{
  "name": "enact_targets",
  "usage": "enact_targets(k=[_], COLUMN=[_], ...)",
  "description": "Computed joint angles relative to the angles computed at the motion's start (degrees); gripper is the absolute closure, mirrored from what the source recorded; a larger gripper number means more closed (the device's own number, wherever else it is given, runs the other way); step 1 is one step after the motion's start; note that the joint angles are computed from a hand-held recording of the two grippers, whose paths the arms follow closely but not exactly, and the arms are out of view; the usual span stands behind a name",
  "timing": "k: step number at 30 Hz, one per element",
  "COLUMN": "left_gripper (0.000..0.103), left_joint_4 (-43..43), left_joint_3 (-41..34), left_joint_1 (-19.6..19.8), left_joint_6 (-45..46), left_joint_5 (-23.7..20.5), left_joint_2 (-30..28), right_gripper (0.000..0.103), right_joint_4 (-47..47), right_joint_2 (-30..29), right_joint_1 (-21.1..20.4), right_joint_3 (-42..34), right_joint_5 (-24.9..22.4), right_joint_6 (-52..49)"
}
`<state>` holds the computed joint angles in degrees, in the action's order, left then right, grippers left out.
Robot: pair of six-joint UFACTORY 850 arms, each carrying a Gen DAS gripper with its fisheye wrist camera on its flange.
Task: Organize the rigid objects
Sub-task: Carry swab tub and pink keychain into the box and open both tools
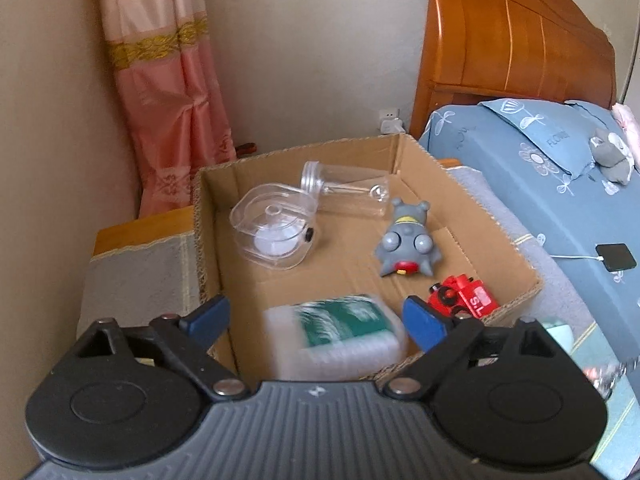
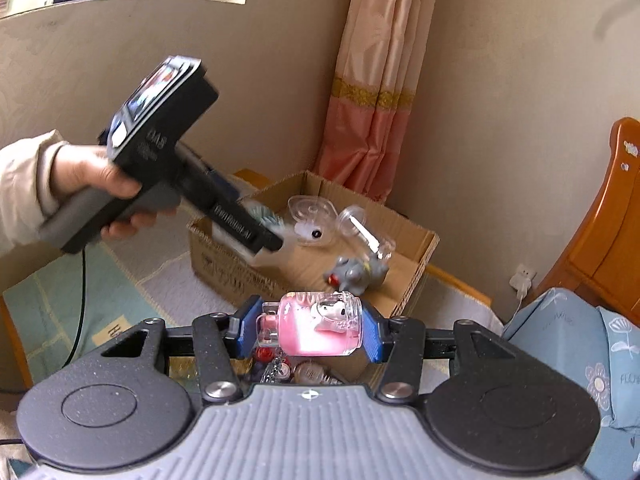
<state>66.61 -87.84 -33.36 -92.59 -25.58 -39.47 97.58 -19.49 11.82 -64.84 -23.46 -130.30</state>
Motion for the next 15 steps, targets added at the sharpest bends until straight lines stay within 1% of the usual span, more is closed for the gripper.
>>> enact_targets(k=[2,4,7,10,15], left_gripper=[0.009,0.007,0.006,0.006,0.005], left_joint_4=[1.64,2.08,2.55,4.95,8.66], left_joint_3=[1.56,2.92,4.85,7.73,11.59], left_joint_1=[-0.03,-0.33,-0.55,-1.35,-3.06], left_joint_6=[-1.99,-3.21,-3.92,-6.69,-11.33], left_joint_5=[0.50,-0.01,0.18,0.47,-2.07], left_joint_2=[1.02,1.95,3.28,4.90,6.74], right_gripper=[0.047,0.047,0.047,0.047,0.047], right_joint_4=[-1.14,-2.10,-4.72,-6.11,-11.48], right_joint_2=[-0.52,-1.33,-2.72,-3.77,-6.22], right_joint_1=[0.11,0.30,0.65,1.34,2.81], right_joint_3=[-0.98,-2.30,-4.73,-6.84,-11.67], right_joint_5=[-0.09,0.00,-0.13,0.14,0.15], right_joint_6=[1.11,2.26,5.35,6.86,12.97])
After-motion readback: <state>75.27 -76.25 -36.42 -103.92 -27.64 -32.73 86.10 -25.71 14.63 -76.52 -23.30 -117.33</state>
